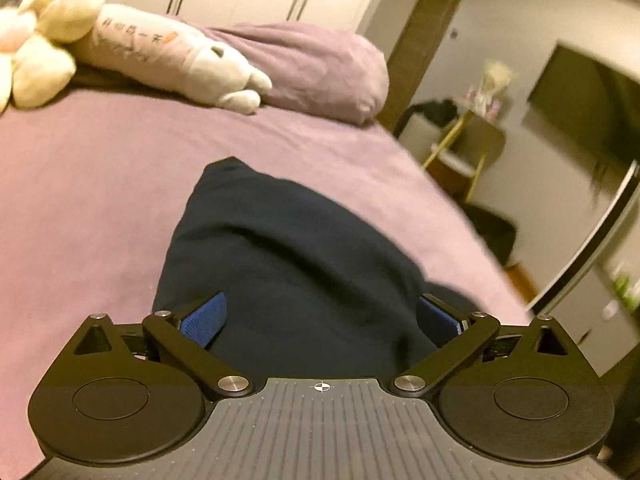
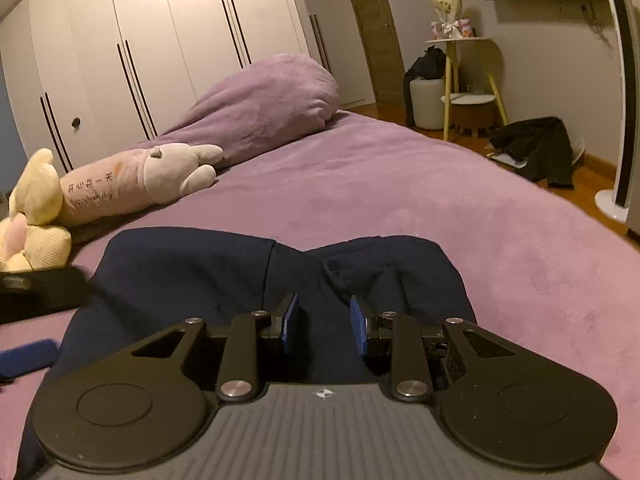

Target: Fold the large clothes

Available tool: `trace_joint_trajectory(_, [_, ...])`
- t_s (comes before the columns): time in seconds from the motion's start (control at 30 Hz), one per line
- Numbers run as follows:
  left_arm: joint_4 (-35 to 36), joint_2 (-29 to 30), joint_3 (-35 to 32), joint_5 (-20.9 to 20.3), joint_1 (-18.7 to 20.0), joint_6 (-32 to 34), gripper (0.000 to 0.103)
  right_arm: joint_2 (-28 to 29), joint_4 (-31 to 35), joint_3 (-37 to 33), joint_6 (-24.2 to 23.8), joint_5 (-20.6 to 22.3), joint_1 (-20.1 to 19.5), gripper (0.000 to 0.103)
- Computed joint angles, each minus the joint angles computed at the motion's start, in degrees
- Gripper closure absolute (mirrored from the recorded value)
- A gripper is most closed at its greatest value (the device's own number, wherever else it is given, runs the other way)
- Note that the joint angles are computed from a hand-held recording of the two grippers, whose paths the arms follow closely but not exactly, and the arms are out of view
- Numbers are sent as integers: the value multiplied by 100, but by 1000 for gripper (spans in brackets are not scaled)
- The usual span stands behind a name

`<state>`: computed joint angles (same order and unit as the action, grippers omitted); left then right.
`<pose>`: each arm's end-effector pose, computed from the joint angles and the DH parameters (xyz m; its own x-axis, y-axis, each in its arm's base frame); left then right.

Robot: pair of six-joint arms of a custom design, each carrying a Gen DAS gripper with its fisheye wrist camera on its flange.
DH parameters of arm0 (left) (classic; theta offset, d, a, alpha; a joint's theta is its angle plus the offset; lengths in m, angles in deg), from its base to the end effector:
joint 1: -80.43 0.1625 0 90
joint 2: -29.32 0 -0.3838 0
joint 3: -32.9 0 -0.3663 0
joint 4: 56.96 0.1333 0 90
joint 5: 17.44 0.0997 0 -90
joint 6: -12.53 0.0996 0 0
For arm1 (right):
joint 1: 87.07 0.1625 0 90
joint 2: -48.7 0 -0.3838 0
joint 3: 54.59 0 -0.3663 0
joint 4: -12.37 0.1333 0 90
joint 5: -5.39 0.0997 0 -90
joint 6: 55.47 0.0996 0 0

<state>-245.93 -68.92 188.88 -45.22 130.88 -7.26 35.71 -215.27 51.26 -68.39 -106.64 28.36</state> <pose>0.0140 -0.3307 0.2634 -0.8497 -0.3402 -0.4029 0.2032 0.4939 -0.8454 0.2977 -0.4027 -0.1124 -0.8584 -0.2987 0.4170 -0.5096 0.5892 -0.6270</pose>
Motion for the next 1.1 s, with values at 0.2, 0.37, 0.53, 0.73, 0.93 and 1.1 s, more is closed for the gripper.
trace_joint_trajectory(0.2, [-2014,1451,-10,5,434,1044,0,169,-265,49,-105,473,-255,75])
trace_joint_trajectory(0.37, [-2685,1900,-8,68,492,1324,0,311,-407,-49,-208,592,-324,75])
trace_joint_trajectory(0.53, [-2487,1567,95,33,430,1338,0,256,-546,35,-257,411,-151,75])
trace_joint_trajectory(0.73, [-2382,1327,182,-68,429,1390,0,223,-1208,341,-588,96,219,62])
trace_joint_trajectory(0.93, [-2673,1626,142,40,412,1495,0,373,-1563,436,-682,162,53,60])
trace_joint_trajectory(1.1, [-2153,1448,120,250,310,1274,0,282,-1014,313,-590,228,-54,60])
